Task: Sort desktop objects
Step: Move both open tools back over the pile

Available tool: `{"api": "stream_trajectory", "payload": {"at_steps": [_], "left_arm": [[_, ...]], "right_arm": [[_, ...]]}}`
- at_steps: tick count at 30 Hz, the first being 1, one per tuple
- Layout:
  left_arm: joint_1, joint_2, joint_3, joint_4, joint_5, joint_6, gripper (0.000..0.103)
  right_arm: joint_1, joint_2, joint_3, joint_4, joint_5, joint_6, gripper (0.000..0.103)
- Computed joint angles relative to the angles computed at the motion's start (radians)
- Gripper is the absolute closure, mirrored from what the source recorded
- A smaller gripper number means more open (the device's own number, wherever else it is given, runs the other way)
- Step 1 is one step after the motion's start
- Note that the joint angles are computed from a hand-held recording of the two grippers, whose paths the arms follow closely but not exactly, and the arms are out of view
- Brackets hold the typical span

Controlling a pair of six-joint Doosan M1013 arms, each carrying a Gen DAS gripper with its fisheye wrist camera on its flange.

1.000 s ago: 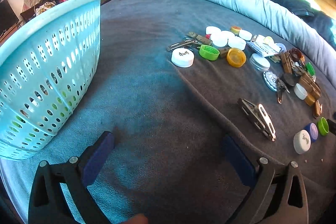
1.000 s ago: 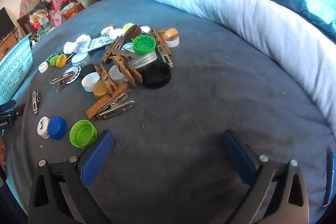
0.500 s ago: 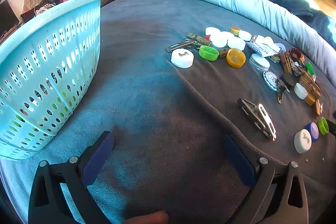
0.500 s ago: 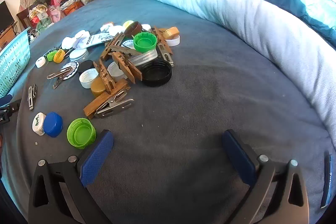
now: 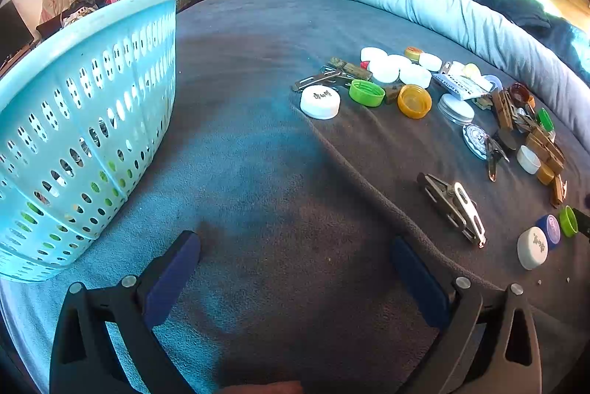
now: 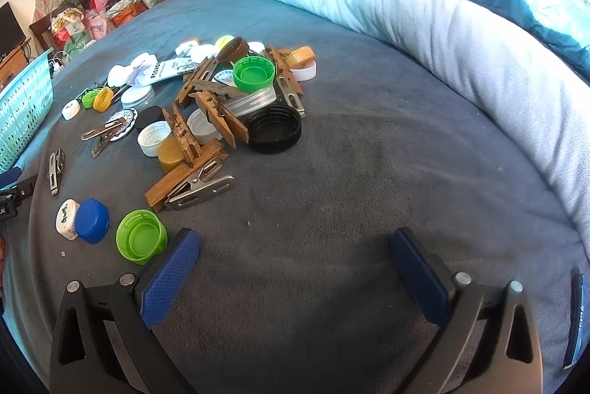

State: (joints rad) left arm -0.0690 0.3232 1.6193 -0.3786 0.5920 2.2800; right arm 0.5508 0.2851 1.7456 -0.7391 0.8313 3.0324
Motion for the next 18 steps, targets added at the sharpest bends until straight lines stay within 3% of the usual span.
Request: {"api": "stream_trajectory", "payload": {"at_steps": [18], "left_arm": [[-0.002, 0.004, -0.003, -0.002, 0.0, -0.001, 0.0]], "right_arm": [[0.0, 0.0, 0.0, 0.0, 0.001, 0.0, 0.0]]}}
